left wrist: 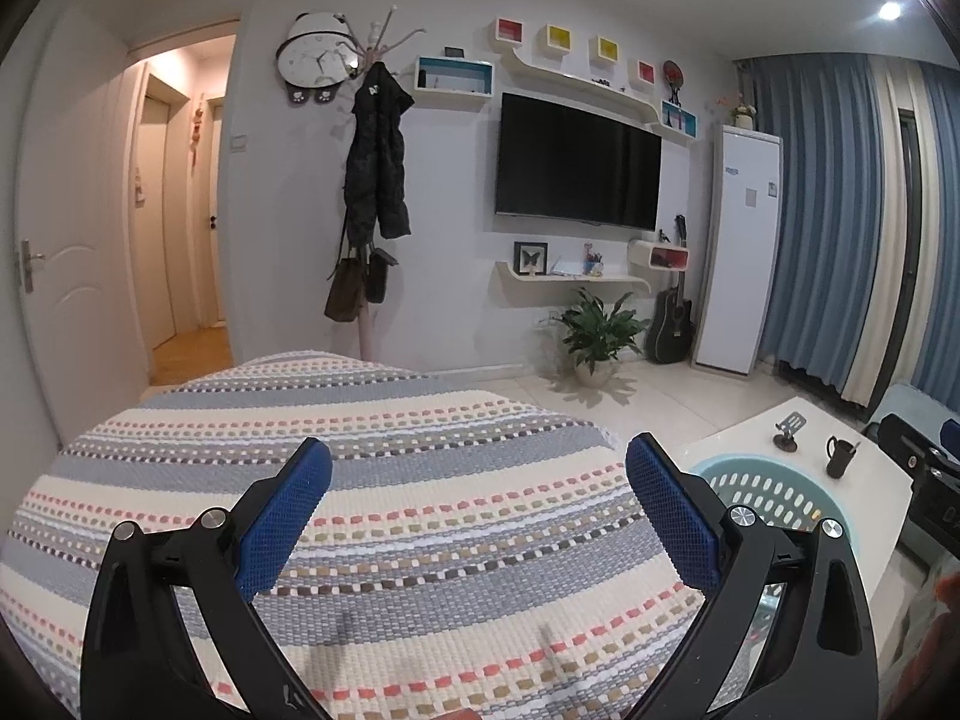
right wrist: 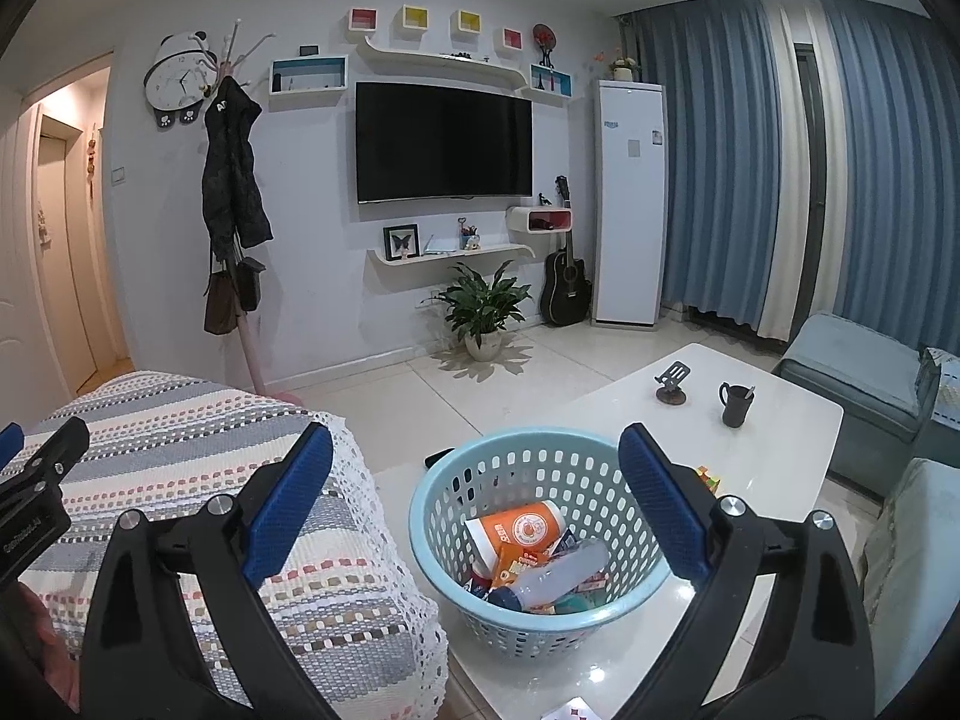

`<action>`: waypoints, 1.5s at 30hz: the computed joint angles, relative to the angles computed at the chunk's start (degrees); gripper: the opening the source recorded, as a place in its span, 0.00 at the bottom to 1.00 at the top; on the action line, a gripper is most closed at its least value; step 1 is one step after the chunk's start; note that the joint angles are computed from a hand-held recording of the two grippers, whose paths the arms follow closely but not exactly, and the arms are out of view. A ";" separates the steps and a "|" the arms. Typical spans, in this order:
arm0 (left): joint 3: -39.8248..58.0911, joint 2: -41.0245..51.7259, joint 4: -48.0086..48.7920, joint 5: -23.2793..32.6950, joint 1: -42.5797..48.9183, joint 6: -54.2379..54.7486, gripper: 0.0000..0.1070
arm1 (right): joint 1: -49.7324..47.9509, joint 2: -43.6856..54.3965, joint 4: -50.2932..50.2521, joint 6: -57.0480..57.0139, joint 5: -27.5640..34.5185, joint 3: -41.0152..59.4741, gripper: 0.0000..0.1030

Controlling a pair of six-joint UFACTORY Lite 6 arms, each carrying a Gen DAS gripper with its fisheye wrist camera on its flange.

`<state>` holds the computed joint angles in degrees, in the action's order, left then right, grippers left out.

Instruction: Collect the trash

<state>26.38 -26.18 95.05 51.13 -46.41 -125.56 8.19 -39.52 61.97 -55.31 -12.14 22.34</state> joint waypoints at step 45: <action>-2.93 -3.75 2.41 -6.20 5.39 -0.38 0.89 | 1.99 3.51 1.13 -0.11 -1.42 0.41 0.90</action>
